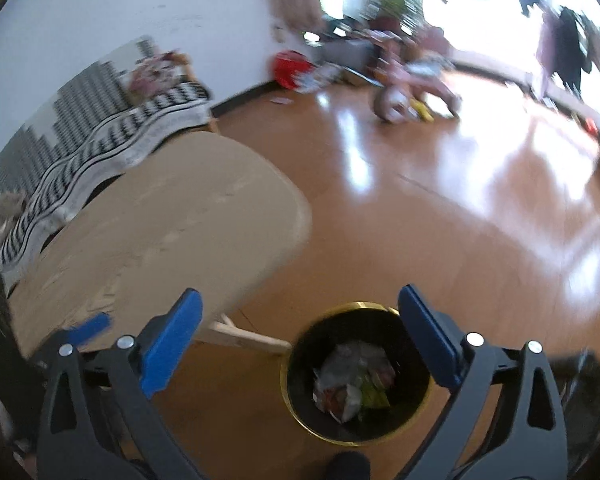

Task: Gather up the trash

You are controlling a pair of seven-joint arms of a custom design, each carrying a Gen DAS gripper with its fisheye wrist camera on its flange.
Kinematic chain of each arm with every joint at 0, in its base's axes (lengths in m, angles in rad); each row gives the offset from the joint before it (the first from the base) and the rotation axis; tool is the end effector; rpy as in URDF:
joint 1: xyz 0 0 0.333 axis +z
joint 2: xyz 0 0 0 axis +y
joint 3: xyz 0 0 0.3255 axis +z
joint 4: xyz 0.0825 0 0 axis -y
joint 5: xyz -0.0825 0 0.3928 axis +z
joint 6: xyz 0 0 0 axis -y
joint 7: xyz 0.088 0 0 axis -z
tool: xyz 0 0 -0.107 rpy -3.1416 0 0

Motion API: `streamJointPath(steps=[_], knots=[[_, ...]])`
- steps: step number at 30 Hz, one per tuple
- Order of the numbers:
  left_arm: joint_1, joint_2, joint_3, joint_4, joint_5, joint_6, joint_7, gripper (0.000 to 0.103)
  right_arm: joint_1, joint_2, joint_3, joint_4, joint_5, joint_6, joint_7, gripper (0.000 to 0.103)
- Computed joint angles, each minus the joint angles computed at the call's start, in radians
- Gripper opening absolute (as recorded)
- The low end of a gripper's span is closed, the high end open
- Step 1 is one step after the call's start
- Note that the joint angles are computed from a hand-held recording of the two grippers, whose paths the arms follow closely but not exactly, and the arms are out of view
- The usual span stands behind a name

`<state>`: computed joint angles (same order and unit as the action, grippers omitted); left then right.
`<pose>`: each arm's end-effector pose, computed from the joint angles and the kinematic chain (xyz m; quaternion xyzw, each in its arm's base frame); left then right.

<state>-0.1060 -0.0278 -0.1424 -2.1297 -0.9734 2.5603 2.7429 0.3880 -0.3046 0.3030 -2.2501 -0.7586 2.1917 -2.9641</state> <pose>0.5621 -0.1305 0.4701 -0.3858 0.8348 -0.3837 0.0837 0.3899 0.3040 0.5231 -0.4025 0.8335 -0.2908 0.2424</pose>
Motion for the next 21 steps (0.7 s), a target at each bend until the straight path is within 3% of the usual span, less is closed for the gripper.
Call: streamJointPath(steps=[5,11,15,21], knots=[[0.086,0.026,0.061,0.034,0.161,0.167,-0.112,0.096,0.033,0.247,-0.012,0.25,-0.073,0.066,-0.088,0.096],[0.216,0.075,0.112,0.118,0.274,0.15,-0.267,0.096,0.132,0.537,-0.057,0.591,-0.08,0.084,-0.24,0.096],[0.284,0.103,0.119,0.17,0.263,0.15,-0.273,0.096,0.204,0.73,-0.086,0.851,-0.052,0.045,-0.358,0.096],[0.364,0.14,0.115,0.221,0.25,0.12,-0.242,0.096,0.299,0.899,-0.152,1.097,-0.015,0.003,-0.438,0.096]])
